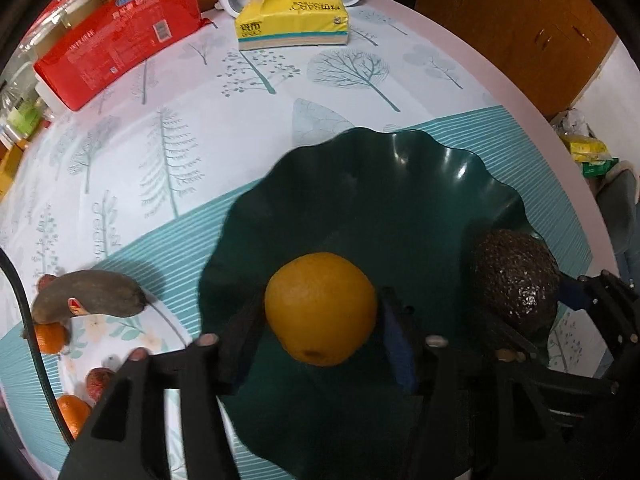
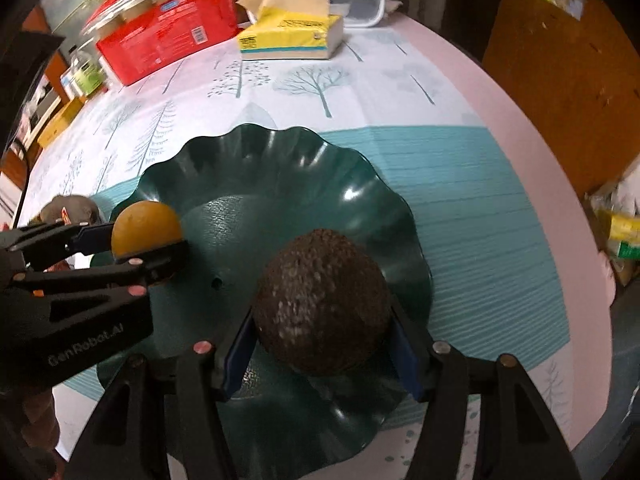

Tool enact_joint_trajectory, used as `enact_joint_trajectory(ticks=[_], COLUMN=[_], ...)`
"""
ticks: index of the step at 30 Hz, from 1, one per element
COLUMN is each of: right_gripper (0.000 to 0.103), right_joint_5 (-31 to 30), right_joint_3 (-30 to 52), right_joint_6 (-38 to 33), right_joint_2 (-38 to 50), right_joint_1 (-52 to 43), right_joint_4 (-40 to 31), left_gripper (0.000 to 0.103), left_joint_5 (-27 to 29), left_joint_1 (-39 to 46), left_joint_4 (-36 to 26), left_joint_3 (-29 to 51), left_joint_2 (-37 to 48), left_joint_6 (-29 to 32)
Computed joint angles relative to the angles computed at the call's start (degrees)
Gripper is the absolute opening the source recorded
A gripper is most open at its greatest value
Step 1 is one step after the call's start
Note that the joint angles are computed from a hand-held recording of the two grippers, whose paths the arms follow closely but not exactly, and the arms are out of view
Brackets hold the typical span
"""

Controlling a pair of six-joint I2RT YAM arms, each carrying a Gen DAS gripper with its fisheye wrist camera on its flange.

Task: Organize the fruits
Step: 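Carry grapefruit and avocado onto the green plate and open both tools, then move both open tools back over the white fruit plate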

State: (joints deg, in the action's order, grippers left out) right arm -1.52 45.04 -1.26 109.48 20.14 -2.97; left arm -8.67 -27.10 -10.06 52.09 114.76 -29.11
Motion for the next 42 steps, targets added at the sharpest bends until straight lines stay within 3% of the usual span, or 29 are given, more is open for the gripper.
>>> enact_joint_trajectory(ticks=[2,9,13,19,28,32,37,42], right_gripper=[0.062,0.064,0.064,0.064,0.063,0.063,0.063,0.063], right_joint_5=[-0.07,0.31,0.68,1.81,7.65,10.80,13.77,16.49], right_joint_3=[-0.07,-2.76,-4.34,-6.10,-4.34,-1.32,3.32,6.35], right_joint_6=[-0.54,0.04,1.57,5.12,15.18,21.51,27.85,33.34], right_joint_2=[-0.23,-4.45,-9.02,-19.91,-37.05,-39.81,-39.21,-37.21], right_joint_1=[0.17,0.87,1.69,4.32,14.83,21.50,28.37,35.02], right_joint_4=[0.11,-0.68,-2.81,-8.51,-21.49,-25.86,-28.53,-28.51], left_gripper=[0.076,0.087,0.089,0.091,0.093,0.094,0.094,0.094], left_joint_5=[-1.96,-2.28,-3.33,-4.28,-5.92,-4.82,0.70,14.22], left_joint_1=[-0.43,-0.77,-1.38,-0.94,4.00,9.25,22.73,47.53], left_joint_4=[-0.64,-3.56,-5.39,-12.18,-27.52,-34.36,-40.73,-44.66], left_joint_3=[-0.17,-2.96,-6.32,-10.60,-13.92,-14.49,-14.87,-14.90], left_joint_2=[-0.81,-6.85,-13.61,-28.46,-54.95,-65.22,-75.44,-81.11], left_joint_6=[-0.17,0.58,0.85,2.20,7.98,12.86,22.85,39.74])
